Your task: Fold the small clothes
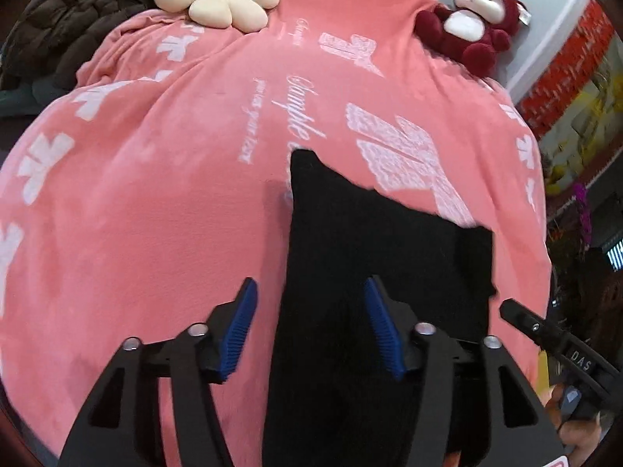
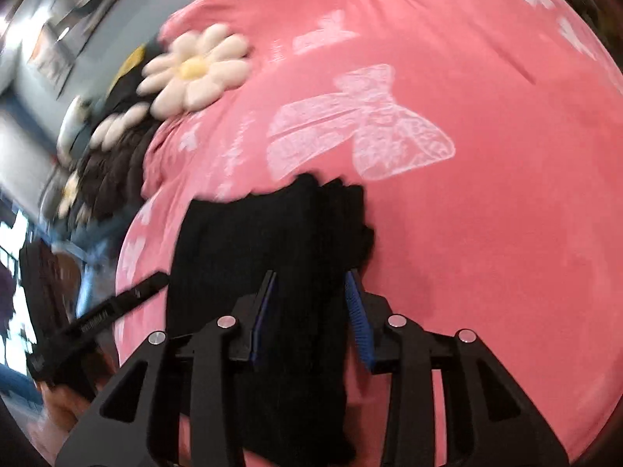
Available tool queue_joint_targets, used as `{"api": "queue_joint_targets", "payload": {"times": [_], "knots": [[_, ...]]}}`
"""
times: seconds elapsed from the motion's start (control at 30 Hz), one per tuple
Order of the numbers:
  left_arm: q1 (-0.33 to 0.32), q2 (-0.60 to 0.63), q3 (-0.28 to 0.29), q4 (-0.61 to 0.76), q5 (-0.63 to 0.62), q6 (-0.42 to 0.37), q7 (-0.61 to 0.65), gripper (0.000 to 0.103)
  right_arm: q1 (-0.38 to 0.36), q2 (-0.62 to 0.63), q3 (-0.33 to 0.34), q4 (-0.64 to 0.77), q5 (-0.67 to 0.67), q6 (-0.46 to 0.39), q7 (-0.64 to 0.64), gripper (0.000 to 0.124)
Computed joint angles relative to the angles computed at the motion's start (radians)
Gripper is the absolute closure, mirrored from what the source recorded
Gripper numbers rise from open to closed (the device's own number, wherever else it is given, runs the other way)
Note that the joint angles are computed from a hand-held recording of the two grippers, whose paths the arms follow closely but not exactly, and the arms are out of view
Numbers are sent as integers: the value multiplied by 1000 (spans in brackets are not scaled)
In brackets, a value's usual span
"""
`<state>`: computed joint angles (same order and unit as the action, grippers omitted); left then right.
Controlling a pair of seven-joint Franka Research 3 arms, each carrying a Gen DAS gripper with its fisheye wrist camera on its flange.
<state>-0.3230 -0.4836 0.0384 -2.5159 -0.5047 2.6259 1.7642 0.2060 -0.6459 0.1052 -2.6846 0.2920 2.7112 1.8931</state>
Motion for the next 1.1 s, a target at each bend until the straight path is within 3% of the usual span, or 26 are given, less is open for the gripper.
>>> {"api": "queue_joint_targets", "payload": {"times": [0.03,0.07,0.1,0.17,0.2,0.23,0.3,0.33,0.37,0.43,0.5,0.57,0.63,0.73,0.77,0.87,1.0,1.1], "knots": [[19,-22,-15,-18,25,-20,-26,33,10,-15,0,-9,-4,-52,-7,89],[31,-47,-26,-44,47,-52,-51,33,15,-31,12,-25,-7,-86,3,80],[29,-52,-23,-53,49,-72,-62,33,24,-48,11,-49,1,-88,6,64],[27,-61,-23,-81,38,-116,-108,33,65,-53,0,-89,43,-75,8,61],[19,-64,-13,-91,21,-141,-125,34,118,-19,-43,-94,117,-65,-54,86],[-15,-50,31,-88,-60,-174,-108,45,137,-7,-57,-97,122,-61,-51,97],[-10,-45,35,-88,-116,-196,-101,56,132,3,-63,-84,139,-52,-68,110],[-21,-52,53,-80,-148,-223,-56,78,121,-14,-58,-78,133,-61,-74,111],[-25,-65,63,-79,-186,-240,-28,81,102,-33,-46,-64,110,-74,-79,111],[-22,-107,67,-95,-259,-255,-3,81,55,-76,-23,-40,48,-113,-91,111],[-6,-125,29,-113,-256,-253,-10,79,60,-52,-52,-28,52,-158,-127,110],[36,-115,-65,-131,-136,-219,-83,68,40,-3,-30,-26,25,-213,-130,99],[41,-121,-98,-134,-56,-200,-133,66,32,-43,-6,-63,29,-185,-97,97],[46,-196,-116,-140,49,-179,-196,66,-35,-200,84,-114,-14,-112,57,97],[44,-236,-119,-155,76,-156,-208,63,-33,-224,85,-118,-27,-104,67,97],[21,-300,-115,-177,129,-110,-245,57,0,-171,75,-73,-67,-115,26,104],[-39,-239,-101,-179,186,-111,-259,57,-41,-56,97,-67,-123,-151,74,118],[-42,-229,-115,-203,244,-106,-288,57,-44,-132,110,-82,-151,-142,126,116]]}}
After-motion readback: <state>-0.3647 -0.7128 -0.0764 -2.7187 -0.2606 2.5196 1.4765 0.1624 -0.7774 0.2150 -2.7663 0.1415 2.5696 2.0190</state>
